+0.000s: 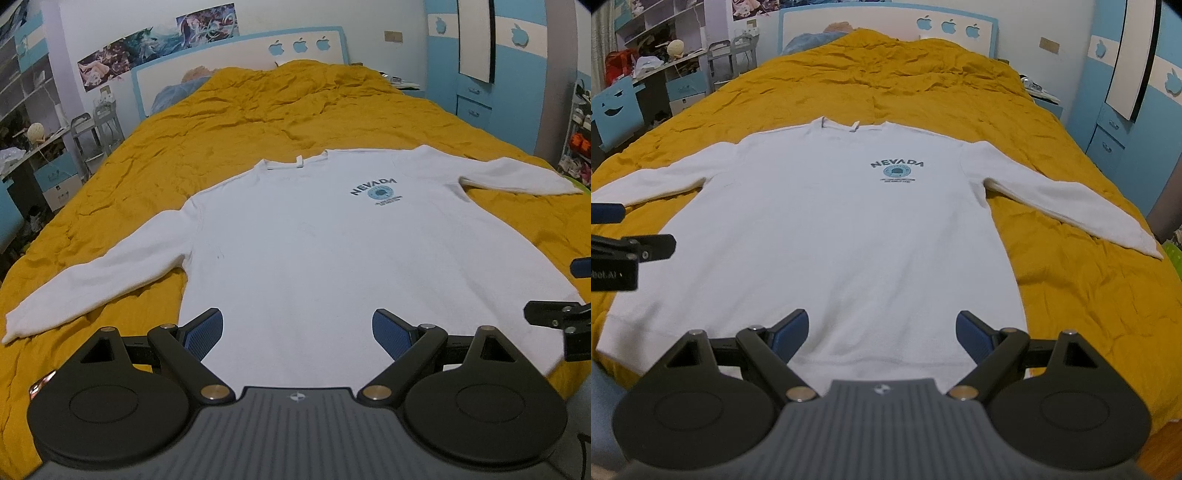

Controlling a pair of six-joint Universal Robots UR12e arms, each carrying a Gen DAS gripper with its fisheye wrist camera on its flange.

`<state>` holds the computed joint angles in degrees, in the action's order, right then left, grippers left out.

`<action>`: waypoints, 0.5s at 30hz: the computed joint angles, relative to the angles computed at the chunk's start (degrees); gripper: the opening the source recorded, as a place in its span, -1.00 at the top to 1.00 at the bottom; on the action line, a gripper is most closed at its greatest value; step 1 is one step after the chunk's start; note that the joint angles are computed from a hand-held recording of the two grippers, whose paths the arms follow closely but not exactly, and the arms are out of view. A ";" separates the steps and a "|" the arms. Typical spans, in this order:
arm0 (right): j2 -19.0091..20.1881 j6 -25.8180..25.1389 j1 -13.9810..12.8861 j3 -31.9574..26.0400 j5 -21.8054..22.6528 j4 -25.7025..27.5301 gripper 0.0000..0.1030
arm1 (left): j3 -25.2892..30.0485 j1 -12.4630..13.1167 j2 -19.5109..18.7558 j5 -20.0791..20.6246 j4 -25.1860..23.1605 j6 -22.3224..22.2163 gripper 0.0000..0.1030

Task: Fold small clothes
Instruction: 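Grasp the sleeve cuff nearest the left tool with the left gripper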

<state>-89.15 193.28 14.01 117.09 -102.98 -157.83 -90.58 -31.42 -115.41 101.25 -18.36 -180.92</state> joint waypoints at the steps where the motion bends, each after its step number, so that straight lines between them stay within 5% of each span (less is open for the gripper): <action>1: 0.56 -0.49 -0.34 -0.12 0.06 -0.92 -0.61 | 0.53 0.26 -0.41 -0.10 -0.15 -0.17 -1.00; 9: 6.44 -2.64 -3.45 -2.64 -1.19 -8.36 -0.61 | 4.82 3.14 -4.45 0.26 0.54 -4.41 -1.00; 15: 11.61 -1.27 -5.36 -6.98 -3.78 -9.06 -0.61 | 8.11 5.30 -7.56 6.19 0.80 -9.01 -0.95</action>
